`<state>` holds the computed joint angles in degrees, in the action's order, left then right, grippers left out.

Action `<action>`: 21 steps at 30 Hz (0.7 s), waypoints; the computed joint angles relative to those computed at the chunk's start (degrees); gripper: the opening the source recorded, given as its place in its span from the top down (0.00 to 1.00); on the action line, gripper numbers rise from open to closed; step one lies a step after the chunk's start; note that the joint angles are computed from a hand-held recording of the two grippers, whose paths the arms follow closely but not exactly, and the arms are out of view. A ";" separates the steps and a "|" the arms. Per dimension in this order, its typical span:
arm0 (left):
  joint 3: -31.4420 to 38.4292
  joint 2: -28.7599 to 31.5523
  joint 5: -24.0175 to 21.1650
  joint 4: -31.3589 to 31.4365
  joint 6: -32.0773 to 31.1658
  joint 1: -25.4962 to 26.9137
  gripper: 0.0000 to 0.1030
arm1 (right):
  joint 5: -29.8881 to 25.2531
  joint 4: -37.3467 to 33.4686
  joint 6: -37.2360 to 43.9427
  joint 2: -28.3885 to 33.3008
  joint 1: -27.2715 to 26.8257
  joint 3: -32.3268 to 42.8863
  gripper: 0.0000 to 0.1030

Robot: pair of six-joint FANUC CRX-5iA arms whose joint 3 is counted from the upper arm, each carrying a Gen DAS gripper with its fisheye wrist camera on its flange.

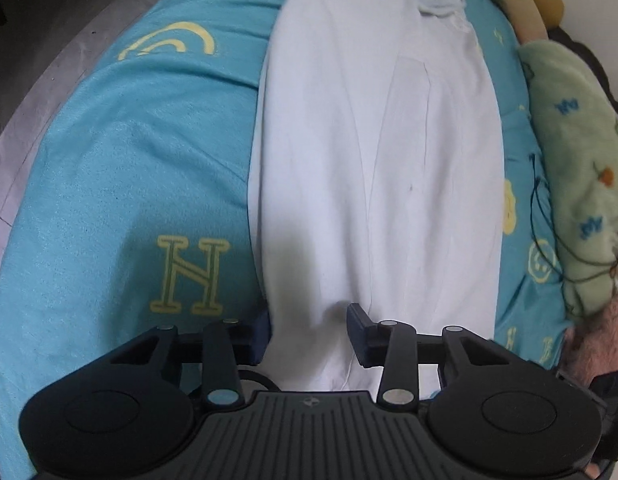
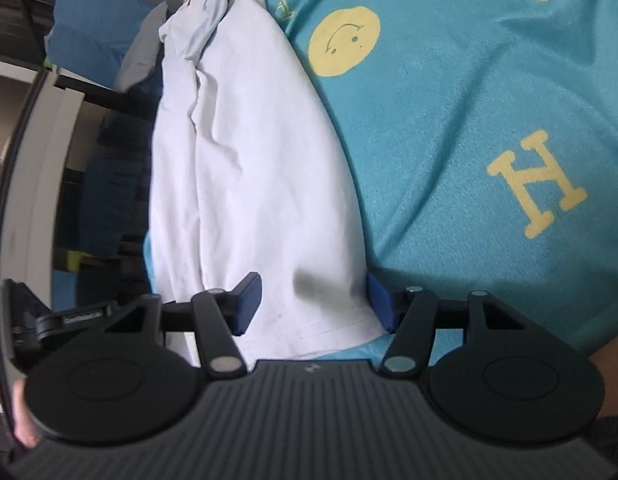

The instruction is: Fold clothes

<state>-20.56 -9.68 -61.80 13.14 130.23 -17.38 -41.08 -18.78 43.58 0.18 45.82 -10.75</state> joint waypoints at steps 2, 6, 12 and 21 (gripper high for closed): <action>3.31 2.51 -3.67 -2.32 0.78 -1.26 0.58 | -0.64 5.23 -3.90 -0.15 1.86 -0.51 0.42; 6.44 4.43 -6.21 -4.39 0.87 -2.66 0.46 | -1.13 10.71 -5.08 0.16 3.98 -1.40 0.39; 9.81 6.27 -8.14 -7.54 0.54 -4.25 0.91 | -6.59 22.34 -1.48 3.27 10.18 0.44 0.33; 3.99 -5.69 3.23 -4.66 7.81 -2.61 0.96 | -0.16 23.32 -6.06 -3.93 9.41 -3.98 0.91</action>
